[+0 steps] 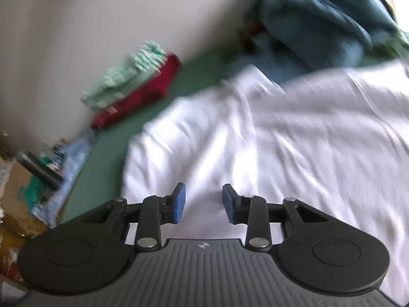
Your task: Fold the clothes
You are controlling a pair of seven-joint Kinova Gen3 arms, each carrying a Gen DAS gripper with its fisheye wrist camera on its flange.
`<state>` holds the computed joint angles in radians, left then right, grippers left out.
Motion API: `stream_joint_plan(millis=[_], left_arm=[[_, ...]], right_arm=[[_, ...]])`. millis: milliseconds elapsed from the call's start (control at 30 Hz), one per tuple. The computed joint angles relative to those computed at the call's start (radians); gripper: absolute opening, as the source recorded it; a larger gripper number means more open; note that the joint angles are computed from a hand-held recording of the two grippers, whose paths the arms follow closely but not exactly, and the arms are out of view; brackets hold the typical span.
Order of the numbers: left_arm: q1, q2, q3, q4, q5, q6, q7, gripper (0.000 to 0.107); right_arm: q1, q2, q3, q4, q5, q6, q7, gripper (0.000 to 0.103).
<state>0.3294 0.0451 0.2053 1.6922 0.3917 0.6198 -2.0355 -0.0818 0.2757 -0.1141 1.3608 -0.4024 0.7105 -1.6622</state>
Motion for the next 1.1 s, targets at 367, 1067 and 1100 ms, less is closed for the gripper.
stream_joint_plan(millis=[367,1067,1100], left_arm=[[-0.011,0.005,-0.002,-0.001,0.046,0.001,-0.041,0.102],[0.277,0.156,-0.239,-0.488,-0.339,0.236,0.626,0.018],[0.274,0.175,-0.210,-0.522,-0.380,0.260,0.666,0.018]], right_arm=[[-0.030,-0.162,0.042,0.207,0.044,-0.101,-0.155,0.020],[-0.278,-0.599,0.280,0.700,0.025,-0.299,0.098,0.080],[-0.275,-0.597,0.270,0.696,0.033,-0.295,0.130,0.080]])
